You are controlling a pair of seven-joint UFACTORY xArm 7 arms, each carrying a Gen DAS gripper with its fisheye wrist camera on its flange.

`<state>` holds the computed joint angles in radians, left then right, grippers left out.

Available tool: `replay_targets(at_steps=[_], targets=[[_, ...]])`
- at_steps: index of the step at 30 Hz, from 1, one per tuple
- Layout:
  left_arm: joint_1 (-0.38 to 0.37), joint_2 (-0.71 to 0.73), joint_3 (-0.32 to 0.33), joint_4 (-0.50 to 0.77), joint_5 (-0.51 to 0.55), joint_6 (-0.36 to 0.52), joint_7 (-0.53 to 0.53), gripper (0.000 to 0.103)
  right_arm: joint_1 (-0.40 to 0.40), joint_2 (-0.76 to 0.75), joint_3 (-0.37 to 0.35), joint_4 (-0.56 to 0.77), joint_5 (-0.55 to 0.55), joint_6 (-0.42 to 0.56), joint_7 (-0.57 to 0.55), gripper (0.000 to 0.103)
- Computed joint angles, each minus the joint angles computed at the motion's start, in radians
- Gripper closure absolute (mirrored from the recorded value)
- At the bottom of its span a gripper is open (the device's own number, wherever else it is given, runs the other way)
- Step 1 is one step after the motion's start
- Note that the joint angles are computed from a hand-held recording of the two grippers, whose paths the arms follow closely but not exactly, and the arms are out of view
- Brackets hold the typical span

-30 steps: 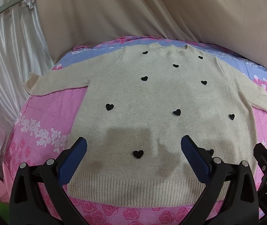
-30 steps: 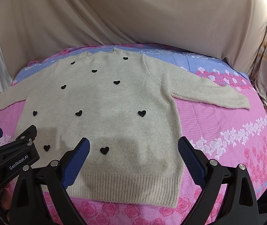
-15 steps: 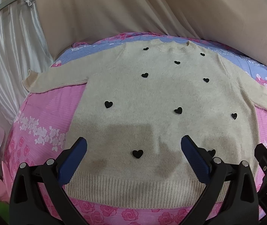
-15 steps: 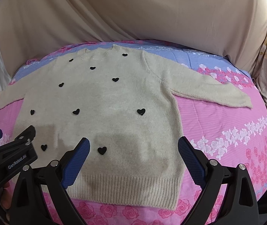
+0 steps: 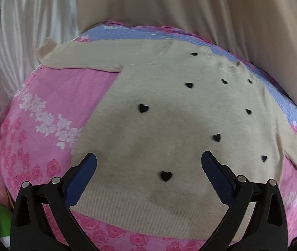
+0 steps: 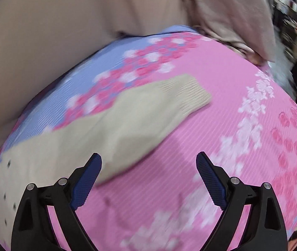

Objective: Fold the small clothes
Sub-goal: 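Grasp the cream sweater's sleeve cuff with the right tool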

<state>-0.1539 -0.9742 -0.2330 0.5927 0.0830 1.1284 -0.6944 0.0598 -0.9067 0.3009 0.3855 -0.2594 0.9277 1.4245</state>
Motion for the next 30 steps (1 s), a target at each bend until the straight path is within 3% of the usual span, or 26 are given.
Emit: replay_targets(at_steps=[4,6,8,10,11,12,14,17,22,30], targets=[[0.034,0.029,0.002,0.016,0.018,0.037,-0.023,0.005,-0.113,-0.015,-0.114,-0.083,-0.039,-0.084,-0.050,0.014],[0.043,0.050,-0.002,0.027,0.026,0.046,-0.034,0.005,-0.161,-0.005,-0.151,-0.120,-0.039,-0.142,-0.068,0.021],[0.044,0.072,-0.004,0.039,0.030,0.049,-0.043,0.005,-0.187,0.007,-0.187,-0.152,-0.021,-0.208,-0.099,0.045],[0.040,0.097,-0.004,0.052,0.030,0.044,-0.048,0.005,-0.220,0.019,-0.186,-0.176,-0.004,-0.287,-0.101,0.052],[0.037,0.106,-0.003,0.055,0.031,0.038,-0.047,0.005,-0.227,0.016,-0.175,-0.184,0.002,-0.319,-0.101,0.072],[0.034,0.119,-0.003,0.061,0.033,0.031,-0.046,0.005,-0.223,0.027,-0.193,-0.190,0.019,-0.363,-0.123,0.086],[0.023,0.140,0.000,0.066,0.033,0.013,-0.039,0.005,-0.231,0.022,-0.175,-0.183,0.046,-0.387,-0.121,0.095],[0.006,0.176,0.004,0.077,0.030,-0.018,-0.023,0.005,-0.223,-0.041,-0.144,-0.156,0.075,-0.444,-0.118,0.096],[-0.030,0.212,0.025,0.076,-0.005,-0.093,0.010,0.005,-0.142,0.041,-0.087,0.066,0.108,-0.540,-0.185,0.096],[-0.075,0.236,0.068,0.057,-0.090,-0.230,0.081,0.005,0.020,0.674,0.087,0.716,0.049,-0.697,-0.329,0.096]])
